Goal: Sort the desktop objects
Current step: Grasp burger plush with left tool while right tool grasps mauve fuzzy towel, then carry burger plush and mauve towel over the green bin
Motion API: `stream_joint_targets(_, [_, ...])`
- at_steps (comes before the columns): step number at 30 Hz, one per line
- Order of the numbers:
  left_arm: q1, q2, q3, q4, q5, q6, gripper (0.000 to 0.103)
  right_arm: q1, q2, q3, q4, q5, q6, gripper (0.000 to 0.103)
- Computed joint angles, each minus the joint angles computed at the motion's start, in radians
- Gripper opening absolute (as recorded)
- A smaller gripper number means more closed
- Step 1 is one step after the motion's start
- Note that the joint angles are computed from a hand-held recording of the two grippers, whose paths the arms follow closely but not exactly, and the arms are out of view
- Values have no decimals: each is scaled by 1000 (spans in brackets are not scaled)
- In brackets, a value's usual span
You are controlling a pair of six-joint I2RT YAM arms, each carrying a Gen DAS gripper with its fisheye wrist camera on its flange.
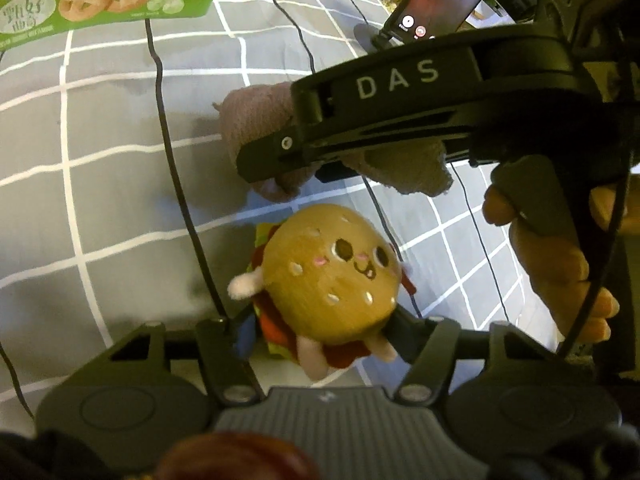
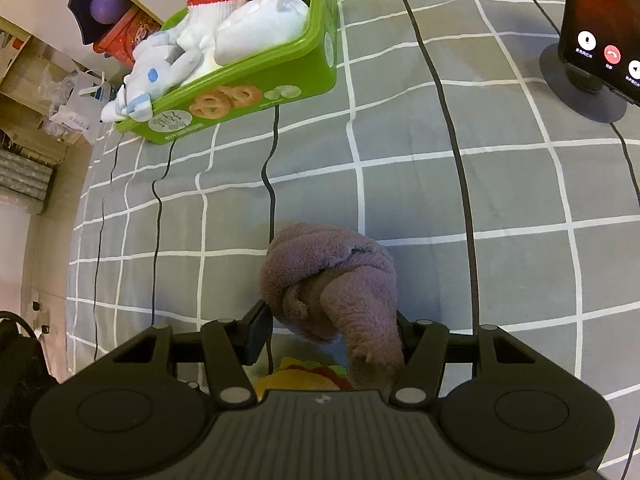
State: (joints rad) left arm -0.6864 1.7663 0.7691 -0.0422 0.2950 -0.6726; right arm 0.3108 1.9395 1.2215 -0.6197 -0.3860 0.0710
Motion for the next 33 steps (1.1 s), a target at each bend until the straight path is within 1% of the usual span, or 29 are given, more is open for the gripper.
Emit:
stream_joint_targets(3, [-1, -15, -1, -14, -31, 6, 61, -3, -5, 3, 0, -5, 1, 58])
stream_joint_targets(7, [9, -41, -13, -18, -44, 8, 61, -8, -3, 11, 1, -12, 9, 58])
stream_joint_targets(14, [16, -88, -10, -62, -85, 14, 61, -21, -5, 26, 2, -32, 27, 58])
stream_joint_targets(23, [77, -108, -24, -58, -95, 26, 61, -29, -10, 53, 4, -55, 54, 58])
stream_joint_targets(33, [148, -176, -48, -78, -109, 29, 60, -28, 1, 84, 5, -60, 69, 58])
